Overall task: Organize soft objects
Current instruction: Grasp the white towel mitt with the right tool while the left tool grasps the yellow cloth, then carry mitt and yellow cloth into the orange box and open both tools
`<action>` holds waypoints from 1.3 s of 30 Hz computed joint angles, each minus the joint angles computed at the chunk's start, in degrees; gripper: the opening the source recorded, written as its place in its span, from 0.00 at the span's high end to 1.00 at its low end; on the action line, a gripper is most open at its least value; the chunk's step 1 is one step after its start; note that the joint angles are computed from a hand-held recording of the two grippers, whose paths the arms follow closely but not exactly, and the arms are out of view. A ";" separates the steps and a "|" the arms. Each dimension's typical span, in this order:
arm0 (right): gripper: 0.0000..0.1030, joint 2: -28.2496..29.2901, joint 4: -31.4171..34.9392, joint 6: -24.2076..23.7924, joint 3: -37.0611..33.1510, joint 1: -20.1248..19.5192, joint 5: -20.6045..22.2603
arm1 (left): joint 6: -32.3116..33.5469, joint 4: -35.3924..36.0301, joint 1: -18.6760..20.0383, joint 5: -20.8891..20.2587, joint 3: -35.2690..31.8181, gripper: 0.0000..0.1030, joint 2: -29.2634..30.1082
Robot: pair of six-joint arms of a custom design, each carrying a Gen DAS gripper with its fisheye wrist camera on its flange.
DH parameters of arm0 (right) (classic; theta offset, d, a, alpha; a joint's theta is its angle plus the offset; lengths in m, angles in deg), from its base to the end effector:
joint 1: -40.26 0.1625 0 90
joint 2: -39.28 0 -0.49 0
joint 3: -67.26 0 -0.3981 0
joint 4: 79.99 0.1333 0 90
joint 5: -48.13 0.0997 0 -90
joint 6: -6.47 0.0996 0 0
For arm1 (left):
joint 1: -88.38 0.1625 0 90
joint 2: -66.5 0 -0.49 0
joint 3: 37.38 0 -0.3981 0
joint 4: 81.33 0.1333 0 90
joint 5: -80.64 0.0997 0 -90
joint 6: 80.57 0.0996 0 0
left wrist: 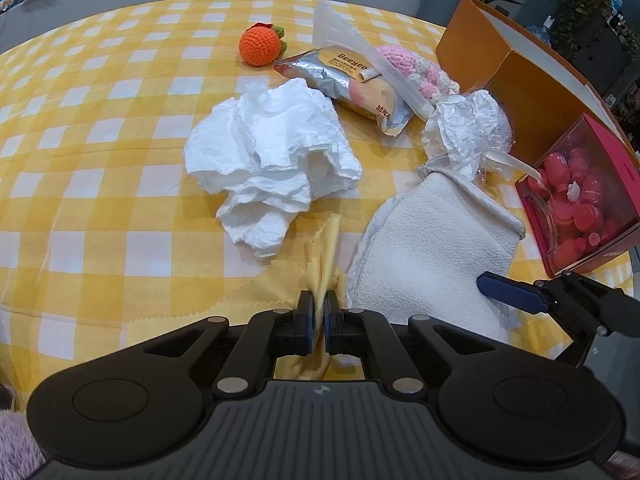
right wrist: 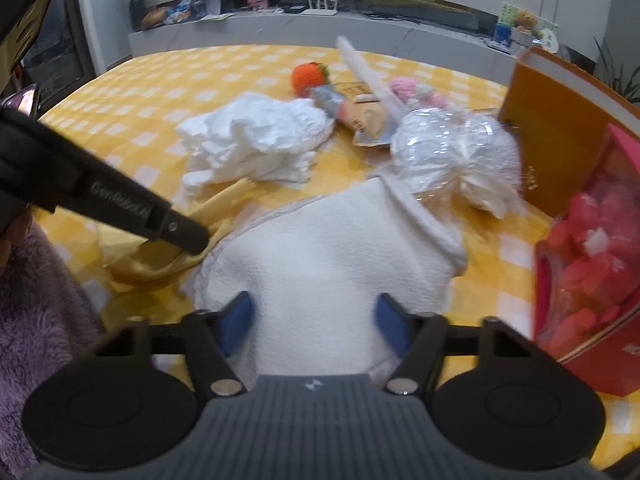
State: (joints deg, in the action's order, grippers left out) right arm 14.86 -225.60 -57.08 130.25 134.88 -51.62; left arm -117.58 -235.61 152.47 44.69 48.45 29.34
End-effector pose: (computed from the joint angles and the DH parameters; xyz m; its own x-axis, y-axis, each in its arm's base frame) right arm 0.1871 -0.8693 0.0522 -0.3704 -0.8666 0.3345 -0.9174 0.3977 0.0144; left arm -0.1419 -0.7817 0.1301 -0.7510 -0.4731 -0.4606 -0.0391 0.7282 -0.6842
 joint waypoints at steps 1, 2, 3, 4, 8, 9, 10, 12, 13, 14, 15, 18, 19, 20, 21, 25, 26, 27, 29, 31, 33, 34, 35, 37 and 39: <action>0.50 0.01 -0.35 -0.06 -0.07 -0.02 0.00 | 0.11 -0.11 -0.01 0.04 0.04 0.95 0.01; 0.57 0.03 -0.49 0.06 -0.19 -0.06 0.06 | 0.14 -0.13 -0.03 0.11 0.03 0.95 0.05; 0.65 0.05 -0.64 0.13 -0.28 -0.07 0.08 | 0.12 -0.10 -0.06 0.20 0.01 0.95 0.09; 0.68 0.14 -1.08 -0.04 -0.33 -0.02 -0.08 | 0.18 -0.18 -0.08 0.31 0.02 0.95 0.13; 0.90 0.51 -2.09 0.75 -0.89 0.22 -0.78 | 2.46 -4.21 -0.34 0.66 0.98 0.95 0.22; 0.91 0.39 -1.56 1.36 -1.12 0.24 -0.47 | 3.43 -6.18 -0.53 0.82 1.53 0.95 0.20; 0.91 -0.02 -1.09 1.78 -1.02 0.15 0.42 | 4.03 -7.66 -0.77 1.28 1.90 0.95 0.24; 0.91 -1.05 -1.84 1.10 0.14 0.23 1.84 | 5.92 -11.60 -1.22 1.92 2.74 0.95 0.39; 0.91 -1.62 -2.82 0.23 0.96 0.32 2.50 | 6.51 -13.36 -1.47 2.11 3.14 0.95 0.41; 0.91 -2.18 -3.69 -0.52 1.68 0.39 3.32 | 7.15 -15.24 -1.70 2.38 3.45 0.95 0.50; 0.91 -2.71 -4.42 -1.04 2.29 0.42 4.21 | 8.00 -17.48 -2.00 2.56 3.85 0.95 0.60; 0.92 -4.27 -5.01 -0.91 3.16 0.42 6.86 | 8.72 -22.75 -2.90 2.83 5.01 0.95 0.66; 0.92 -4.68 -4.72 -0.51 3.09 0.38 7.64 | 8.31 -23.61 -3.27 3.25 5.37 0.95 0.58; 0.92 -5.19 -4.30 -0.04 3.07 0.31 8.57 | 7.50 -23.51 -3.65 3.85 5.62 0.95 0.40; 0.92 -5.64 -3.85 0.45 3.01 0.29 9.37 | 6.95 -23.35 -4.04 4.47 5.79 0.95 0.24; 0.92 -7.83 -2.76 0.88 3.36 0.25 13.09 | 8.85 -26.85 -5.85 5.34 5.83 0.95 0.12; 0.92 -8.25 -3.02 0.73 3.57 0.33 13.90 | 9.69 -27.79 -6.34 5.63 5.50 0.95 0.28; 0.92 -8.72 -3.05 0.54 3.68 0.37 14.74 | 10.79 -28.73 -6.77 5.79 4.95 0.95 0.48; 0.92 -9.49 -2.46 0.51 3.30 0.44 16.48 | 13.34 -30.30 -7.47 5.68 3.53 0.95 0.96; 0.92 -9.99 -2.00 0.35 2.48 0.51 18.10 | 15.27 -30.18 -7.98 5.65 1.65 0.95 1.42; 0.92 -10.20 -2.37 -0.13 1.45 0.55 19.32 | 17.49 -30.67 -8.33 5.56 -0.35 0.95 2.14; 0.92 -10.15 -2.68 -0.52 0.70 0.57 19.73 | 18.82 -30.92 -8.44 5.30 -1.67 0.95 2.65; 0.92 -9.94 -2.86 -0.78 -0.29 0.60 19.95 | 19.96 -31.11 -8.50 4.95 -2.85 0.95 3.14; 0.92 -9.19 -2.45 -0.83 -3.12 0.62 20.11 | 22.82 -31.26 -8.49 4.01 -5.99 0.95 4.49; 0.92 -7.92 -1.46 -0.33 -6.87 0.69 19.76 | 25.37 -30.36 -8.33 3.12 -9.55 0.95 6.08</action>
